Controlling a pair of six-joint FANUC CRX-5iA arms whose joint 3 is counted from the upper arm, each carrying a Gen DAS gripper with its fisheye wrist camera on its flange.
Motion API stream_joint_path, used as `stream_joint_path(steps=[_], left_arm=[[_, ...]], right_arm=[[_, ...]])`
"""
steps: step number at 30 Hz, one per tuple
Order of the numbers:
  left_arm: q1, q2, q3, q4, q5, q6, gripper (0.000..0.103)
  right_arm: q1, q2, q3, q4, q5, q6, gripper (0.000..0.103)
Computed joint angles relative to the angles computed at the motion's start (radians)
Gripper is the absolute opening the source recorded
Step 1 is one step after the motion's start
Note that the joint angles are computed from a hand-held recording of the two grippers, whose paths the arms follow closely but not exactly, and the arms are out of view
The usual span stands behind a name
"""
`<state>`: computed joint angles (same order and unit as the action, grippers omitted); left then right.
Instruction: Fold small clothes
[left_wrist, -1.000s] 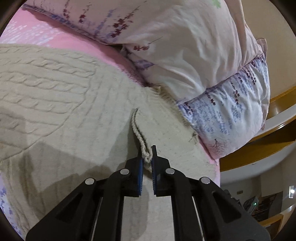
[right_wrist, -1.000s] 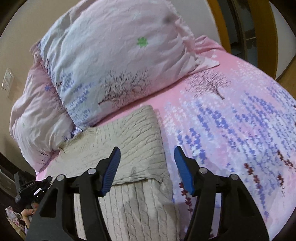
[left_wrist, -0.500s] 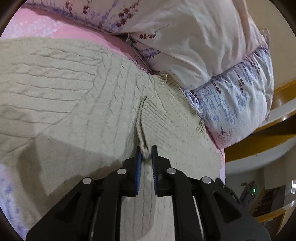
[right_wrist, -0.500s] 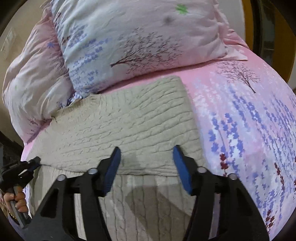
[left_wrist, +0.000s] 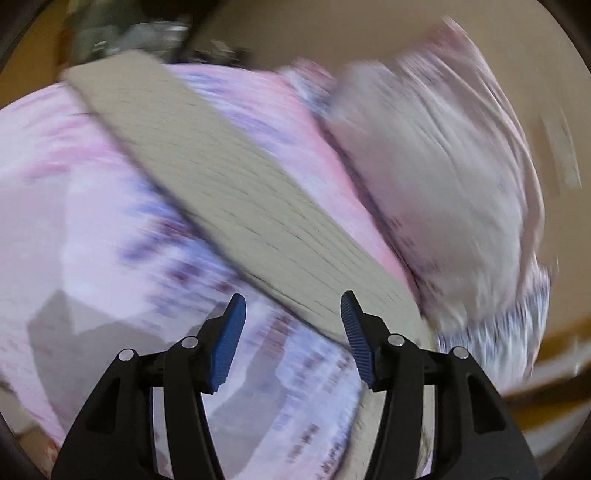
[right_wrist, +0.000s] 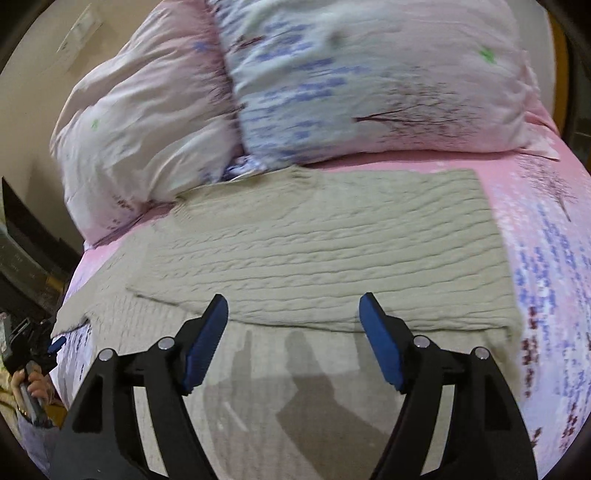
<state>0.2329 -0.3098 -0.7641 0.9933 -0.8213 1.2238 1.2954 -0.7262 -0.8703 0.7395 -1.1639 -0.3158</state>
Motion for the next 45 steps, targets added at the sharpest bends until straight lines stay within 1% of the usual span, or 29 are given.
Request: stream_joint_path(steps=[1,4,5,8,9,11,12,13,14,15,16,18,20,21,24,27,29,31,32,34,35,37,39,40,41,42,43,44,45], left_arm=[[0.022,0.001,-0.001,-0.010,0.004,0.026,0.054],[0.025,0.023,0.012,-0.024,0.028,0.071,0.054],[0.022,0.032,0.008,0.000,0.042,0.061,0.053],[0.005,0.055,0.020,0.014,0.088,0.100,0.052],[-0.001,0.063,0.020,0.034,0.102,0.100,0.050],[-0.004,0.077,0.014,0.067,0.126,0.102,0.039],[-0.001,0.079,0.008,0.083,0.131,0.096,0.030],[-0.007,0.089,0.007,0.101,0.141,0.093,0.025],[-0.015,0.097,0.004,0.125,0.152,0.082,0.014],[-0.027,0.098,0.001,0.145,0.170,0.069,0.008],[-0.036,0.091,-0.004,0.163,0.184,0.051,0.008],[-0.077,0.078,-0.008,0.222,0.221,-0.014,0.006],[-0.146,0.070,-0.004,0.331,0.246,-0.131,0.006],[-0.199,0.068,0.002,0.409,0.258,-0.208,0.006],[-0.335,0.078,0.029,0.587,0.268,-0.385,0.006],[-0.497,0.121,0.076,0.758,0.223,-0.563,0.006],[-0.580,0.164,0.114,0.791,0.180,-0.623,0.006],[-0.650,0.216,0.153,0.786,0.131,-0.653,0.006],[-0.683,0.250,0.178,0.749,0.106,-0.651,0.006],[-0.731,0.318,0.235,0.623,0.074,-0.609,0.006],[-0.746,0.359,0.274,0.518,0.054,-0.558,0.006],[-0.759,0.431,0.354,0.294,0.023,-0.415,0.006],[-0.771,0.468,0.388,0.188,0.005,-0.350,0.009],[-0.773,0.473,0.395,0.159,0.000,-0.343,0.012],[-0.771,0.476,0.400,0.153,-0.010,-0.353,0.020],[-0.765,0.467,0.394,0.167,-0.022,-0.384,0.038],[-0.760,0.456,0.386,0.181,-0.030,-0.405,0.050],[-0.754,0.436,0.371,0.199,-0.031,-0.432,0.069],[-0.742,0.393,0.338,0.228,-0.017,-0.482,0.075]], right_arm=[[-0.002,0.011,0.006,-0.001,0.011,0.006,0.073],[0.004,0.025,0.013,0.000,0.022,0.003,0.073],[0.003,0.024,0.013,-0.001,0.022,0.003,0.073],[0.018,0.015,0.010,-0.001,0.007,-0.012,0.073],[0.024,0.011,0.007,0.000,0.000,-0.018,0.073],[0.037,-0.002,0.000,0.002,-0.016,-0.032,0.073],[0.041,-0.008,-0.004,0.002,-0.022,-0.038,0.073],[0.044,-0.015,-0.008,0.002,-0.026,-0.043,0.073],[0.049,-0.022,-0.012,0.002,-0.032,-0.049,0.073],[0.052,-0.028,-0.016,0.003,-0.036,-0.053,0.073],[0.054,-0.033,-0.019,0.004,-0.038,-0.056,0.073],[0.062,-0.044,-0.026,0.012,-0.045,-0.065,0.073],[0.068,-0.053,-0.031,0.023,-0.048,-0.072,0.073],[0.070,-0.056,-0.033,0.028,-0.049,-0.075,0.073],[0.080,-0.065,-0.039,0.045,-0.052,-0.085,0.073],[0.093,-0.067,-0.041,0.057,-0.062,-0.094,0.073],[0.101,-0.069,-0.041,0.062,-0.073,-0.102,0.073],[0.112,-0.076,-0.044,0.064,-0.092,-0.113,0.073],[0.117,-0.078,-0.044,0.063,-0.102,-0.119,0.073],[0.135,-0.090,-0.048,0.058,-0.137,-0.134,0.073],[0.140,-0.095,-0.049,0.054,-0.150,-0.138,0.073],[0.155,-0.109,-0.053,0.046,-0.181,-0.150,0.073],[0.176,-0.125,-0.058,0.044,-0.215,-0.165,0.073],[0.183,-0.131,-0.059,0.044,-0.226,-0.168,0.073],[0.180,-0.129,-0.058,0.044,-0.224,-0.165,0.073],[0.171,-0.125,-0.055,0.046,-0.213,-0.154,0.073],[0.160,-0.119,-0.052,0.049,-0.200,-0.142,0.073],[0.135,-0.100,-0.042,0.051,-0.171,-0.110,0.073],[0.114,-0.082,-0.032,0.054,-0.145,-0.083,0.071]])
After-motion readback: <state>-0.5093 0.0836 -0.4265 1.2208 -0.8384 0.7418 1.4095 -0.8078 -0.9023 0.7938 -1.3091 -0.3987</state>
